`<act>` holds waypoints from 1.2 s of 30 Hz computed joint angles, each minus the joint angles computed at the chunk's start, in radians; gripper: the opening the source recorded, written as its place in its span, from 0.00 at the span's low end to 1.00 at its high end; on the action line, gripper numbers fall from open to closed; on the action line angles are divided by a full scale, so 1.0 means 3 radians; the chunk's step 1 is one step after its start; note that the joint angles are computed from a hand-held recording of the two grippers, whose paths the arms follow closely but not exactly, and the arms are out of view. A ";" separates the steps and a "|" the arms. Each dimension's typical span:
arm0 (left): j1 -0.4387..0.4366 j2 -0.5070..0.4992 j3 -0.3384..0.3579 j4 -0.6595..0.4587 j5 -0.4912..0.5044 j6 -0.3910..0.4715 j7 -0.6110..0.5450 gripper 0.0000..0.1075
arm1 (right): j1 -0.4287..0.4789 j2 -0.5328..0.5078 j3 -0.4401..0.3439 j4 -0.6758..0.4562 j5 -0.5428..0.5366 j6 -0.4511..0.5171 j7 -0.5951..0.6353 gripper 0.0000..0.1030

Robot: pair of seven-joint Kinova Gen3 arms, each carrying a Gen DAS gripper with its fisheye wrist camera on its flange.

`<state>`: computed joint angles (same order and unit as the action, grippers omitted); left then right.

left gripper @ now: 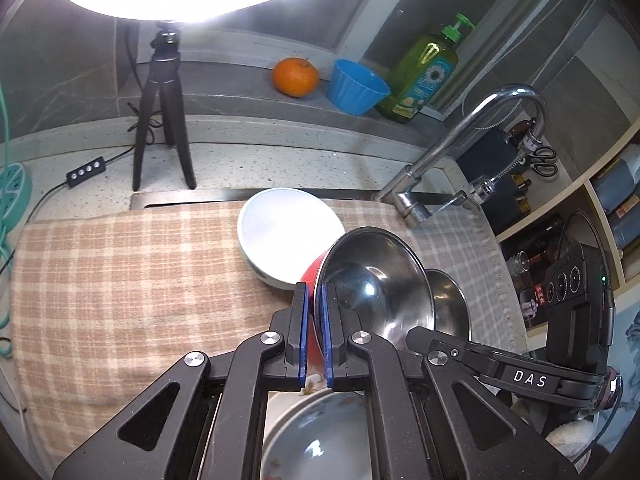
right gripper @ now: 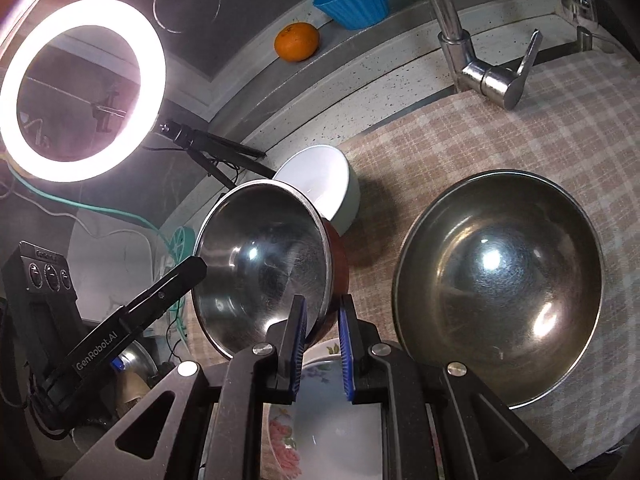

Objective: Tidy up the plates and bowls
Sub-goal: 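Lift the red bowl with both tools toward the large steel bowl, then lower the red bowl into the large steel bowl with both tools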

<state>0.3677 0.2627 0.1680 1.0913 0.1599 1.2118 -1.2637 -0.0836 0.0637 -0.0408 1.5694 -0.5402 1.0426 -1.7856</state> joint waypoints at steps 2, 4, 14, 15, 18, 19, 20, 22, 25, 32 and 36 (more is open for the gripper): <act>0.0048 0.0013 0.0017 -0.0022 -0.0018 -0.0006 0.0022 0.04 | 0.0059 -0.0054 0.0043 0.0042 -0.0031 0.0053 0.0066 0.14; 0.0102 0.0028 0.0034 -0.0041 -0.0030 -0.0018 0.0049 0.04 | 0.0101 -0.0100 0.0080 0.0081 -0.0049 0.0084 0.0116 0.14; 0.0325 0.0139 0.0094 -0.0101 -0.0038 -0.0057 0.0168 0.04 | 0.0288 -0.0294 0.0265 0.0221 -0.0013 0.0247 0.0280 0.14; 0.0356 0.0156 0.0097 -0.0116 -0.0051 -0.0052 0.0181 0.04 | 0.0303 -0.0310 0.0278 0.0232 0.0002 0.0258 0.0295 0.14; 0.0425 0.0222 0.0107 -0.0169 -0.0058 -0.0023 0.0207 0.04 | 0.0351 -0.0331 0.0321 0.0246 0.0042 0.0302 0.0331 0.14; 0.0446 0.0243 0.0109 -0.0177 -0.0059 -0.0018 0.0217 0.04 | 0.0367 -0.0332 0.0333 0.0253 0.0052 0.0312 0.0348 0.14; 0.0468 0.0263 0.0109 -0.0186 -0.0063 -0.0013 0.0230 0.04 | 0.0385 -0.0331 0.0346 0.0260 0.0077 0.0325 0.0366 0.14; 0.0521 0.0300 0.0103 -0.0205 -0.0093 -0.0004 0.0258 0.04 | 0.0412 -0.0320 0.0362 0.0266 0.0104 0.0347 0.0403 0.14; 0.0581 0.0358 0.0100 -0.0231 -0.0116 0.0015 0.0299 0.04 | 0.0440 -0.0300 0.0363 0.0285 0.0164 0.0337 0.0442 0.14; 0.0692 0.0459 0.0075 -0.0274 -0.0203 0.0082 0.0382 0.05 | 0.0486 -0.0218 0.0352 0.0361 0.0243 0.0255 0.0544 0.14; 0.0724 0.0490 0.0063 -0.0286 -0.0234 0.0107 0.0419 0.05 | 0.0488 -0.0195 0.0328 0.0394 0.0289 0.0214 0.0570 0.13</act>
